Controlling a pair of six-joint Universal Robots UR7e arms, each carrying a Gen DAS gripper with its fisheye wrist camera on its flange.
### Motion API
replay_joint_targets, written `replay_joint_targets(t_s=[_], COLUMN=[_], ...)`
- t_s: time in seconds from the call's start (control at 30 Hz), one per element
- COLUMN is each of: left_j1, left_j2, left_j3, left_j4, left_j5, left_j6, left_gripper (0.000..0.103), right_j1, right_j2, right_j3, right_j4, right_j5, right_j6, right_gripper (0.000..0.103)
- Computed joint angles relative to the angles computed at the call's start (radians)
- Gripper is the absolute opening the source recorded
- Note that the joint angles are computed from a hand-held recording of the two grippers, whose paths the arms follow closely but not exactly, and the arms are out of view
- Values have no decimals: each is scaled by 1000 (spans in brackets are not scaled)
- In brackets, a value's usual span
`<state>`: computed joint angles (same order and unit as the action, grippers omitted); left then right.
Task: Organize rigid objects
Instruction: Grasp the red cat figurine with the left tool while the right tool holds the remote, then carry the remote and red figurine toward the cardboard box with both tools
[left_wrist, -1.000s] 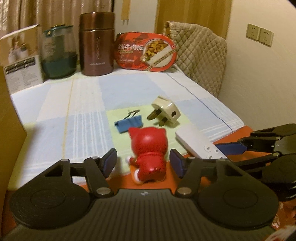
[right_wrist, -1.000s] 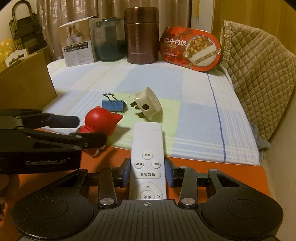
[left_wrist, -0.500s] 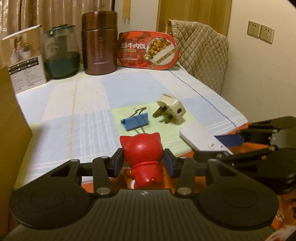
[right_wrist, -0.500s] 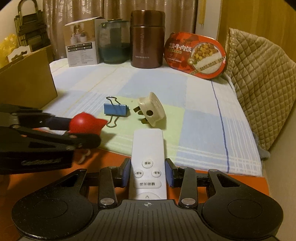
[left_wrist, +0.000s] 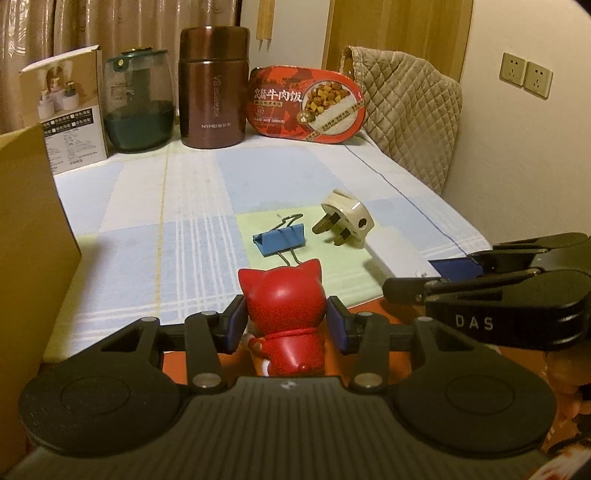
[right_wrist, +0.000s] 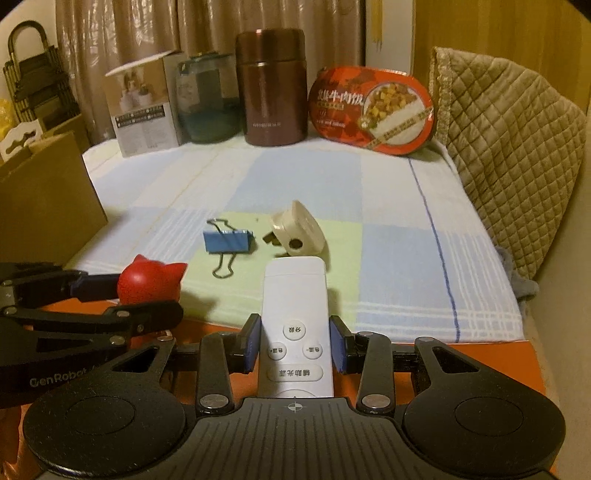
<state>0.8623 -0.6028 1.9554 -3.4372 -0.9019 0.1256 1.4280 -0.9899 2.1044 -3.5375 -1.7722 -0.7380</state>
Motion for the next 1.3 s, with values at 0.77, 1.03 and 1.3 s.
replay_joint_targets(t_s=[0.77,1.03,1.3], left_j1=[-166,-263,-356], left_j2=[-226,-350,-495], left_j3=[264,365,448], left_j4=[-28,13,104], left_j5=[98,143,203], left_j6=[-171,-235,-296], left_gripper=[41,41,41], right_j1=[88,172,311], right_j2=[-177,-280,-319], right_j3=[276,360,390], right_j4=[-179,-156,-132], right_j5=[15,-61,-152], right_j6=[171,315,389], right_gripper=[35,35,35])
